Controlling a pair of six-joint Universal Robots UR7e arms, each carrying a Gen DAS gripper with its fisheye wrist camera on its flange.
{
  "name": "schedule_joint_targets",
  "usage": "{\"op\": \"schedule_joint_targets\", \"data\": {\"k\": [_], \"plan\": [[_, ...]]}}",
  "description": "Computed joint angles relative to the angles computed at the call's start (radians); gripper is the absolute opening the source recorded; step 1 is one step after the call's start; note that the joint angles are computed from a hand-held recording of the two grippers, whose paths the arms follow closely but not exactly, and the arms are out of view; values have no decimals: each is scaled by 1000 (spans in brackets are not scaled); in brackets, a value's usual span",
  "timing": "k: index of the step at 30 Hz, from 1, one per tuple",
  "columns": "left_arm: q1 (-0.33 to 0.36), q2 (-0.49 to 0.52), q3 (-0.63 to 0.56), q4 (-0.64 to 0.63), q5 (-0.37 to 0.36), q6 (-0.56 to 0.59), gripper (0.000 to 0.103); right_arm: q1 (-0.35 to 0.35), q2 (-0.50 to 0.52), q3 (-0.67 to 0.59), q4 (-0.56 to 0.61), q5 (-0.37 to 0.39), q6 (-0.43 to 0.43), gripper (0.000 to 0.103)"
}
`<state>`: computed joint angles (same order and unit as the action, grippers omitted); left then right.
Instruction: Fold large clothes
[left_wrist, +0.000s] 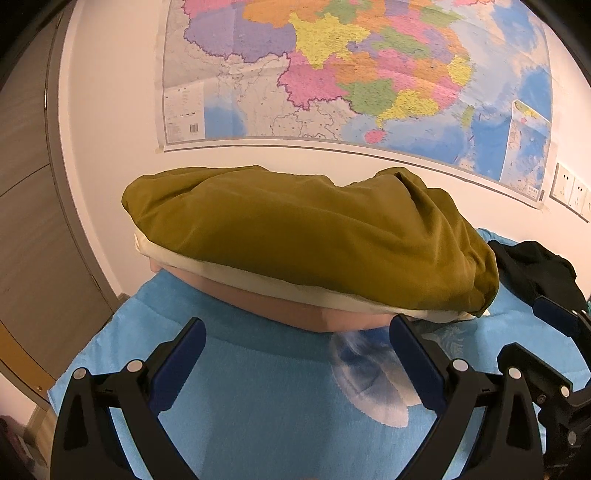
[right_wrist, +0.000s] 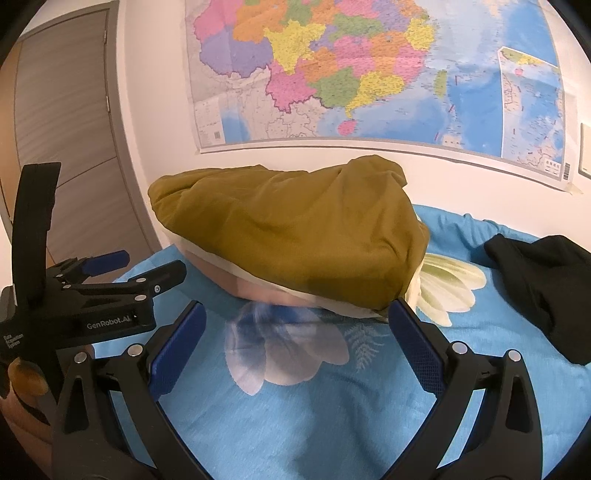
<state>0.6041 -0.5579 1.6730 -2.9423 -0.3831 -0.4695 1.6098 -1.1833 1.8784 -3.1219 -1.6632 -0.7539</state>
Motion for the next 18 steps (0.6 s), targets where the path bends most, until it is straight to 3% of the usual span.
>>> {"op": "schedule_joint_targets", "data": {"k": [18], "plan": [[-8,3,11,-8,3,-3,96,-3,-14,17,7,2,0,97]]}}
